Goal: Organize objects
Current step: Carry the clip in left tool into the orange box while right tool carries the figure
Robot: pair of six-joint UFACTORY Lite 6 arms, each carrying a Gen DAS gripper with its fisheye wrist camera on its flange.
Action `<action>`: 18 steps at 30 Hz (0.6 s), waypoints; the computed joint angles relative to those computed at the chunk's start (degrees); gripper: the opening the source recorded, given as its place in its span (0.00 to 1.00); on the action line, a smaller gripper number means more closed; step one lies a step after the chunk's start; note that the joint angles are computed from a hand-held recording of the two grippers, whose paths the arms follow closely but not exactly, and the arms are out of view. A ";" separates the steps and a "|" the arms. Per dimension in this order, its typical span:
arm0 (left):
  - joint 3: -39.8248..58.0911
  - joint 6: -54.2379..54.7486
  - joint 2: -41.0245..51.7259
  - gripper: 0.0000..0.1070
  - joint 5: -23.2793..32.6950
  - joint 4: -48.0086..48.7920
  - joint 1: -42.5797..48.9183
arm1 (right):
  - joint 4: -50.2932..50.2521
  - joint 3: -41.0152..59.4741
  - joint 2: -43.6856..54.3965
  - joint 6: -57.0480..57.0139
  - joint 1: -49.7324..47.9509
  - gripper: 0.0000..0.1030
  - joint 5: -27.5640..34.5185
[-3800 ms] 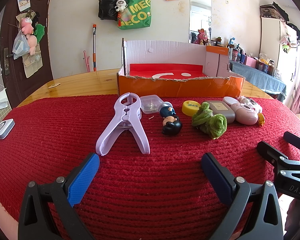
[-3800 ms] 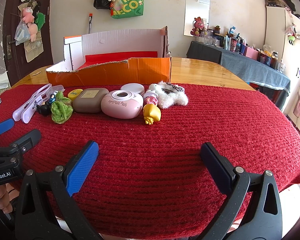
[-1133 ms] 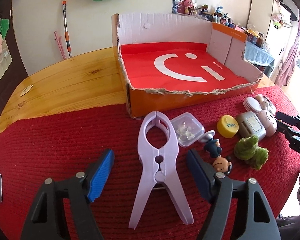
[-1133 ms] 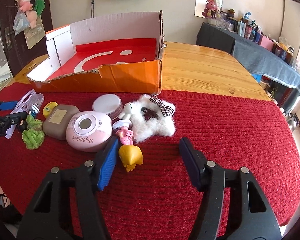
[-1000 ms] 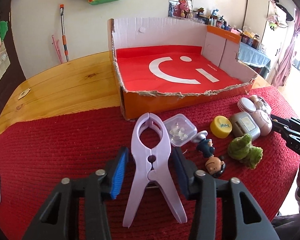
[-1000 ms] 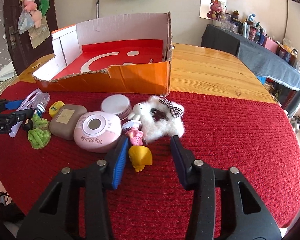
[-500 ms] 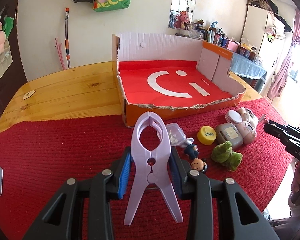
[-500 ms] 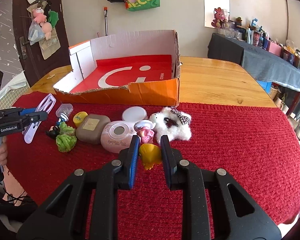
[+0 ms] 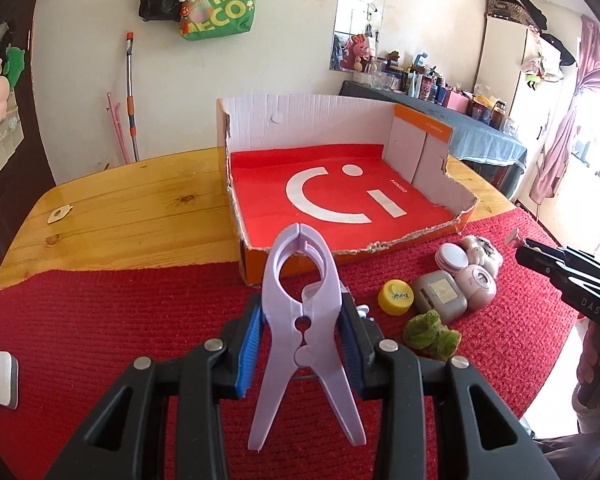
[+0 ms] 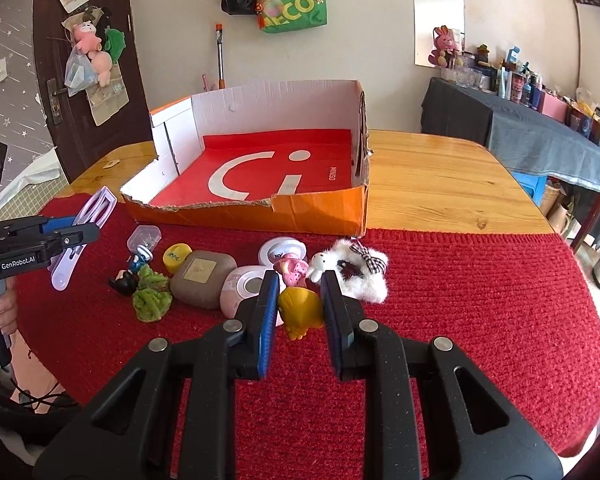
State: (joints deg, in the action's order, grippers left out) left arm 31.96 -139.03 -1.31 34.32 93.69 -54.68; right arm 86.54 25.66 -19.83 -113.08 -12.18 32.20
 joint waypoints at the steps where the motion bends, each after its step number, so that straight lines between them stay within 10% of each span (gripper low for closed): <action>1: 0.66 1.05 -0.10 0.36 -0.52 -0.17 0.78 | -0.26 0.84 0.23 0.69 0.43 0.20 -0.02; 10: 11.92 13.93 4.67 0.36 -10.25 -1.19 12.68 | -1.08 16.90 11.79 5.86 9.28 0.20 -5.01; 18: 27.37 40.90 18.57 0.36 -19.47 -19.86 21.60 | -25.42 41.97 34.68 28.72 15.71 0.20 -8.02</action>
State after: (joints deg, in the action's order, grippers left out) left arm 59.33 -98.13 17.26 14.85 73.83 -33.08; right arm 61.12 67.63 14.85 -84.36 3.52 24.17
